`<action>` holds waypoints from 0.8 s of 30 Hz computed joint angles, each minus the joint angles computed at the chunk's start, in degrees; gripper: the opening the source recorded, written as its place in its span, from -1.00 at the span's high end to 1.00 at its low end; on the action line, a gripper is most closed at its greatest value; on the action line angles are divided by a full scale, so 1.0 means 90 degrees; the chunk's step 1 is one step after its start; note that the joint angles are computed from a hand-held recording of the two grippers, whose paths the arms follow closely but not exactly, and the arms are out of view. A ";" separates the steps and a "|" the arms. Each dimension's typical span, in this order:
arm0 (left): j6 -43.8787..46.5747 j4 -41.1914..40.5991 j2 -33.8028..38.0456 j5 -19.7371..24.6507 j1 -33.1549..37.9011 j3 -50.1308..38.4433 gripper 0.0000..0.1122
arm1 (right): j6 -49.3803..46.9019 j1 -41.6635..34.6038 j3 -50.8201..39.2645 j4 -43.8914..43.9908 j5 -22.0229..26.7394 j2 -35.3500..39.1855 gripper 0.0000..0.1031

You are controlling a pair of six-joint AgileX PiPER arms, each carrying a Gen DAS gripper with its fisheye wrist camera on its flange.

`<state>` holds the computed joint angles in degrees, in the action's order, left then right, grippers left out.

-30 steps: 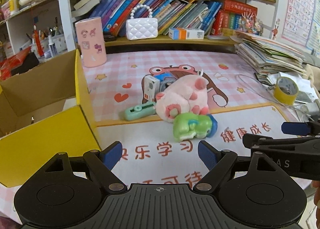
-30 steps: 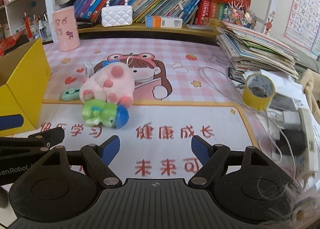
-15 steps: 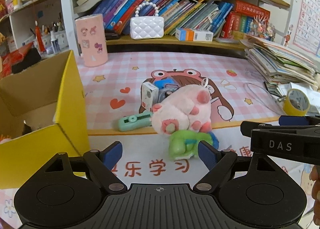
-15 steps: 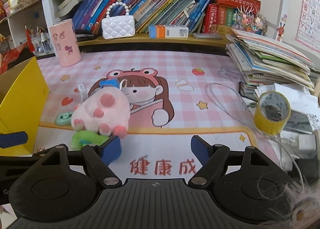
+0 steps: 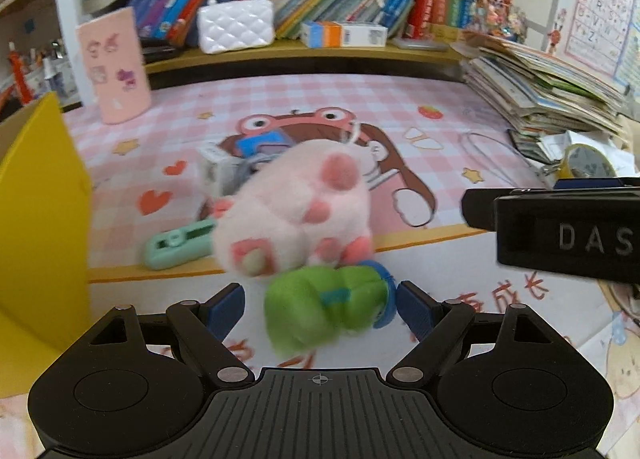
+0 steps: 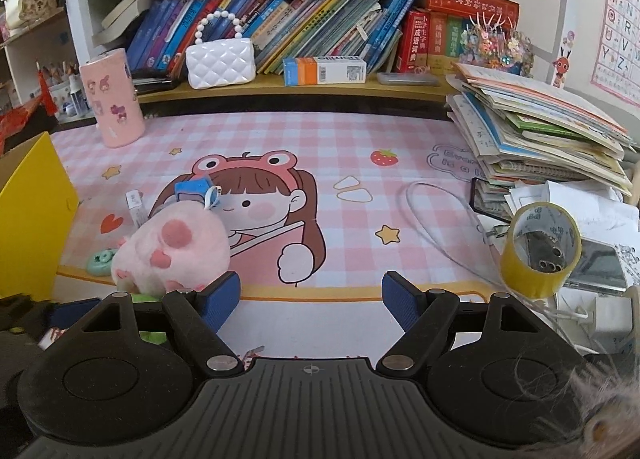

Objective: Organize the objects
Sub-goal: 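Grasp the green toy with the left gripper while the right gripper grasps the pink pig, then carry the green toy and pink pig over the yellow box with both grippers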

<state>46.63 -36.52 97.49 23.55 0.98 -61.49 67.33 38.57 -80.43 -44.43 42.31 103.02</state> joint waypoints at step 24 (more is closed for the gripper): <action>-0.0354 -0.0227 -0.0510 0.0629 0.1457 0.0323 0.33 | -0.1156 -0.0211 -0.0505 0.1186 -0.0965 0.0463 -0.59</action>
<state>43.45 -38.57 92.91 29.21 14.10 -58.58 56.93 36.68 -84.97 -33.76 33.62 107.18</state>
